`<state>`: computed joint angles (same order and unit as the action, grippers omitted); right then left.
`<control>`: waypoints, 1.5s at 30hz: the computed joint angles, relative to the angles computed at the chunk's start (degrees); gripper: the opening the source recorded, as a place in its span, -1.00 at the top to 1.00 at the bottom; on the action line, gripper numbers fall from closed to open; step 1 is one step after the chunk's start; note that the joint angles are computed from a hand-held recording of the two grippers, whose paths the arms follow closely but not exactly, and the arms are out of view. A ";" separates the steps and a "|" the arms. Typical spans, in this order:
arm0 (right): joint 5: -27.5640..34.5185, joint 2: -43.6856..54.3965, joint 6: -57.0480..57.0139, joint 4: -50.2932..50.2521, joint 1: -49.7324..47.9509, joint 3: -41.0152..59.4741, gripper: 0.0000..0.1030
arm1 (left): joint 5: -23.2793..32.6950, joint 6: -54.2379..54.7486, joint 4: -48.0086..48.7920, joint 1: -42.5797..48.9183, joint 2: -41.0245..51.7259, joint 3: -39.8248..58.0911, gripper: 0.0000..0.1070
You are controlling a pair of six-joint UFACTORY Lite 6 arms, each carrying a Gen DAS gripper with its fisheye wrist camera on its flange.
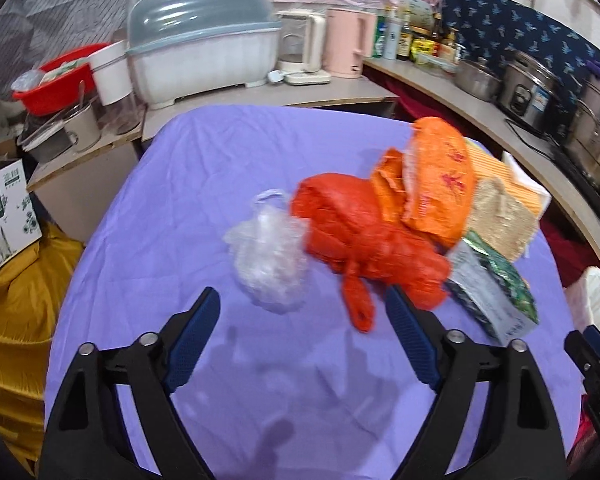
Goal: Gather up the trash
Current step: 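Grasp the clear plastic bag with the left tool while the right tool grasps the red bag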
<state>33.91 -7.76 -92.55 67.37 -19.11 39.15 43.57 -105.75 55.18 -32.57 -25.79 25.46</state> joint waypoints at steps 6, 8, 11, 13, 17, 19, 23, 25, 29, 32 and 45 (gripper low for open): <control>-3.80 1.97 1.57 2.38 6.57 0.47 -0.03 | -9.19 4.11 2.02 11.46 1.38 -2.34 -0.55; -4.97 2.17 1.79 3.21 8.86 0.32 -0.03 | -11.75 3.88 3.53 13.96 2.87 -2.48 -0.54; -6.47 2.62 2.28 4.48 12.33 0.25 -0.03 | -15.22 3.10 5.94 16.84 4.82 -2.56 -0.53; -7.30 2.91 2.36 5.51 14.58 0.20 -0.03 | -16.52 2.53 7.14 17.78 5.75 -2.44 -0.44; -8.80 3.76 2.37 7.58 18.69 0.24 -0.03 | -21.69 3.67 8.25 21.14 8.11 -1.75 -0.19; -9.42 4.42 2.26 8.78 20.50 0.47 -0.03 | -22.54 4.09 8.34 21.50 9.10 -1.18 0.04; -10.80 6.09 1.19 11.79 24.13 1.19 -0.03 | -24.39 5.24 7.84 22.11 10.27 -0.83 0.51; -11.65 6.93 0.47 13.34 26.04 1.58 -0.03 | -24.89 5.12 7.61 22.05 9.31 -1.53 0.56; -12.41 9.28 -0.40 15.93 29.09 3.15 -0.03 | -24.63 5.48 6.69 21.18 7.98 -2.16 0.59; -12.19 11.65 -0.02 16.82 30.75 4.94 -0.03 | -24.03 6.25 5.60 20.59 7.27 -2.36 0.59; -10.90 23.31 -1.19 19.50 34.27 12.22 0.34 | -23.40 8.41 2.91 20.18 7.96 -1.48 0.60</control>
<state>23.00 15.55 -93.74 86.87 15.16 51.37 20.17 -97.34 58.09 -12.39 -17.82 23.99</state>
